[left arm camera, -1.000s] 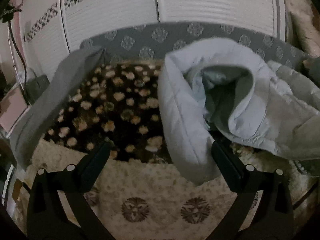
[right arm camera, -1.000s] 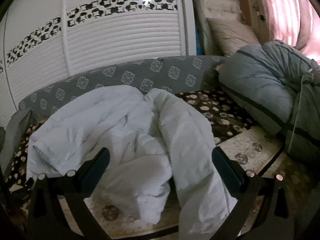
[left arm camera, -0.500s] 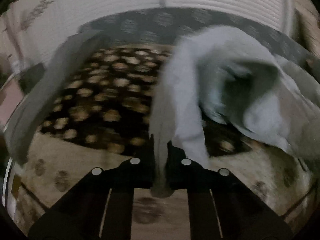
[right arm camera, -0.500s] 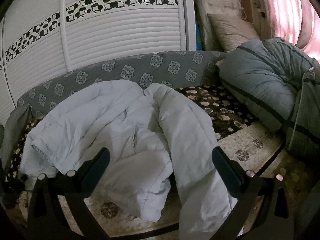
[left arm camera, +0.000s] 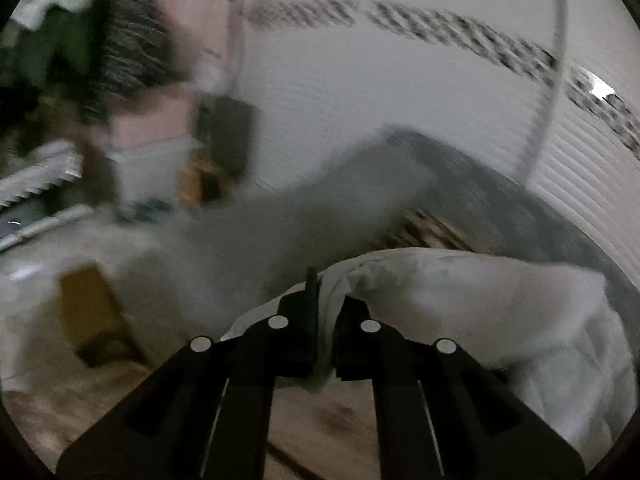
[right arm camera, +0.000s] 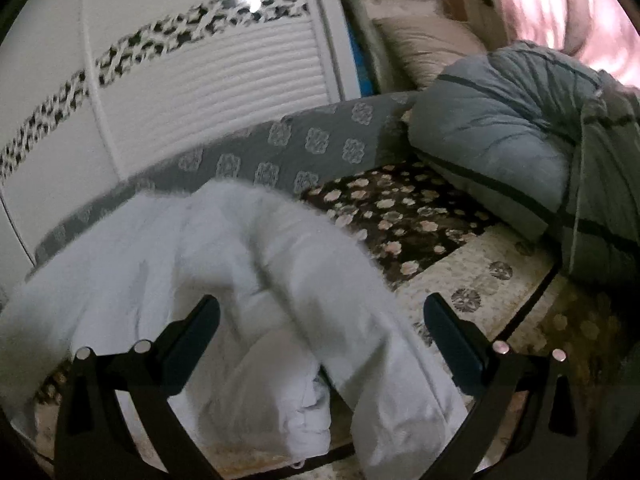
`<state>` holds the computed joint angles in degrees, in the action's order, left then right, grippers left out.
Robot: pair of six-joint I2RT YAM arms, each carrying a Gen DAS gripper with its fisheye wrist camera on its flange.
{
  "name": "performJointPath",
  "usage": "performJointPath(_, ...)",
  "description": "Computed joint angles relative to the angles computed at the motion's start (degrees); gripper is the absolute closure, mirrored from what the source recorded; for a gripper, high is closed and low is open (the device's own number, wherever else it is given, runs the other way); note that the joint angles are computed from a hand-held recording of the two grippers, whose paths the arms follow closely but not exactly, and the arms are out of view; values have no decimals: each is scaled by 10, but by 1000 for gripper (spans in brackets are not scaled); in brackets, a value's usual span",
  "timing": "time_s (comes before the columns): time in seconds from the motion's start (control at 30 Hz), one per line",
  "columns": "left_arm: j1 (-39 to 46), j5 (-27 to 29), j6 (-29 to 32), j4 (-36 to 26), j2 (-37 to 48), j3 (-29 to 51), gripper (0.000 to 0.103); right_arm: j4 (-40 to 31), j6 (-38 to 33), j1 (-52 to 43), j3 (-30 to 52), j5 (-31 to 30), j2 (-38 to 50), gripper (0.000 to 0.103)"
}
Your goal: Fold large clothes
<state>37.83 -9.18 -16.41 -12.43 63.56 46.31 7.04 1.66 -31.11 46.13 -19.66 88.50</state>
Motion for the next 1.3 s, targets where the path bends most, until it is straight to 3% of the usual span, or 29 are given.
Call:
performJointPath(0.1, 113, 10, 72, 0, -17, 19, 96, -7, 5, -38, 19, -29, 1, 1)
performJointPath(0.27, 254, 148, 97, -95, 39, 124, 94, -90, -18, -62, 116, -68, 68, 1)
performJointPath(0.3, 258, 150, 99, -102, 43, 128, 94, -105, -27, -63, 133, -73, 80, 1)
performJointPath(0.37, 218, 97, 85, -90, 28, 106, 93, -109, -42, -62, 147, -71, 92, 1)
performJointPath(0.5, 142, -15, 46, -108, -44, 52, 78, -101, -89, -59, 176, -30, 137, 1)
performJointPath(0.6, 61, -88, 28, -102, -135, 11, 6, -141, -116, -67, 252, -13, 223, 2)
performJointPath(0.67, -34, -203, 24, -61, -178, -10, 4, -149, -116, -74, 292, 10, 274, 2)
performJointPath(0.73, -105, -249, 11, -45, -194, -10, 3, -164, -99, -86, 336, 28, 327, 2)
performJointPath(0.83, -184, -220, -3, -68, -154, 13, 3, -192, -74, -104, 389, 3, 382, 2)
performJointPath(0.9, -259, -262, 9, -80, -97, 24, 3, -200, -76, -103, 411, -3, 408, 1)
performJointPath(0.97, -318, -262, 12, -60, -48, 5, 3, -228, -90, -98, 441, -18, 439, 2)
performJointPath(1.1, -379, -173, -29, -13, 3, -65, 3, -329, -128, -83, 518, -31, 502, 2)
performJointPath(1.17, -399, -116, -6, 13, 56, -80, 3, -344, -122, -77, 533, -36, 516, 16)
performJointPath(1.23, -434, -135, 16, 41, 84, -97, 3, -352, -116, -68, 540, -32, 517, 61)
performJointPath(1.3, -454, -136, 19, 51, 101, -104, 3, -309, -108, -57, 511, -29, 495, 84)
